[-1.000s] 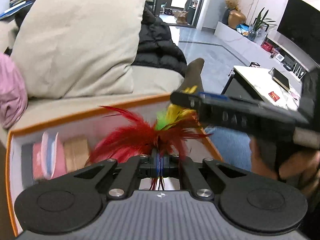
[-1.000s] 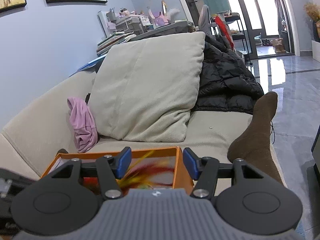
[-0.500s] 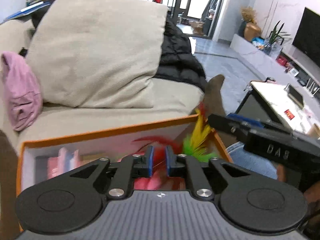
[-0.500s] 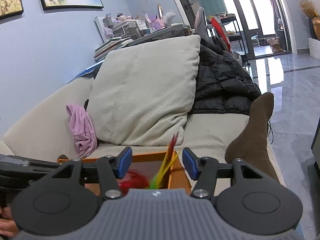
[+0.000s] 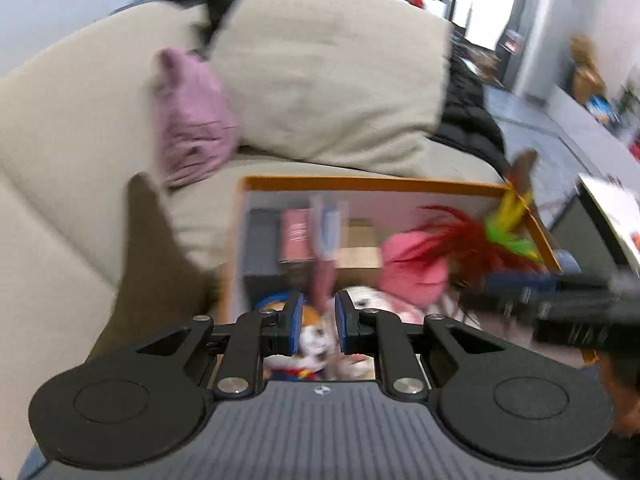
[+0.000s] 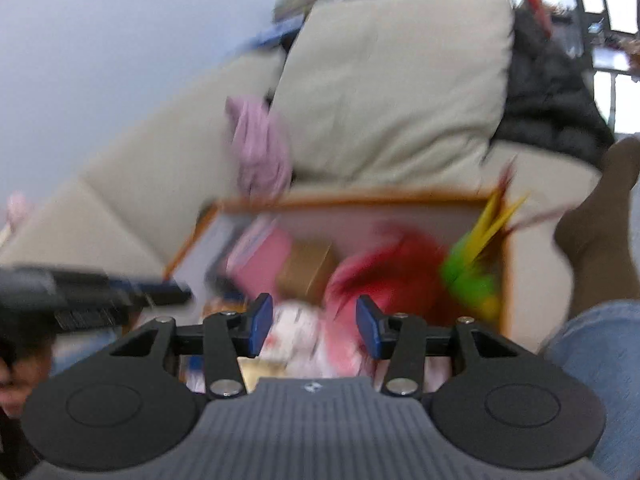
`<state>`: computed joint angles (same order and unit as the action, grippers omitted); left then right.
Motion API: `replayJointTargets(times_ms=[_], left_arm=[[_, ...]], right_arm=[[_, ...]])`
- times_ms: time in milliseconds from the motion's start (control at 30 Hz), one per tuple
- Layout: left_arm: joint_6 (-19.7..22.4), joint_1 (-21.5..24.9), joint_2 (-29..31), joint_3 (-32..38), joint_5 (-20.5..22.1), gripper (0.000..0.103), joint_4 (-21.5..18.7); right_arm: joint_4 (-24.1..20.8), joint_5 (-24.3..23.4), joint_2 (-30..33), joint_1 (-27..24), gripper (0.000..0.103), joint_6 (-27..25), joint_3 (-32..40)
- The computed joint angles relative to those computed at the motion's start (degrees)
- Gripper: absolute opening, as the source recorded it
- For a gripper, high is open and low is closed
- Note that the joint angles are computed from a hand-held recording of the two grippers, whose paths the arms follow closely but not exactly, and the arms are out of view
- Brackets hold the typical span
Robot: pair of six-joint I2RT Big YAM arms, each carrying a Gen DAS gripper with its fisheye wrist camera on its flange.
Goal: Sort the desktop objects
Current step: 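Lift both open tools out of the shoebox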
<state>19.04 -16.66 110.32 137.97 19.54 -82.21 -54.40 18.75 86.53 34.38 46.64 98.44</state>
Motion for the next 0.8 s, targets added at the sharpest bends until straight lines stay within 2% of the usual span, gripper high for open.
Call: replayJointTargets(times_ms=[133, 233, 400, 467, 533, 600, 800], left_arm=[[-2.8, 2.3, -1.8, -2.9, 0.0, 0.019, 2.1], [-3.3, 3.7, -3.8, -5.9, 1.2, 0.019, 2.9], [-0.6, 5.3, -7.5, -11.9, 4.3, 0.019, 3.3], [0.3, 5.9, -8.4, -13.5, 5.3, 0.019, 2.7], [0.6, 6.4, -10.4, -16.6, 5.9, 0.021, 5.0], [0.6, 6.9, -10.8, -16.9, 6.4, 0.021, 4.2], [1.3, 8.0, -12.9, -18.9, 8.8, 0.022, 3.7]], right_arm=[[-4.1, -5.3, 3.7, 0.2, 0.051, 1.4, 3.5], [-8.2, -5.9, 7.0, 0.8, 0.057, 1.8, 8.0], [-17.2, -4.8, 13.4, 1.3, 0.060, 4.2, 16.7], [-18.0, -4.6, 14.2, 1.5, 0.058, 5.5, 18.0], [-19.3, -4.8, 15.0, 1.7, 0.053, 6.9, 19.7], [-19.4, -5.6, 15.3, 1.5, 0.050, 9.1, 20.3], [-18.8, -5.6, 15.0, 1.5, 0.052, 11.6, 19.7]])
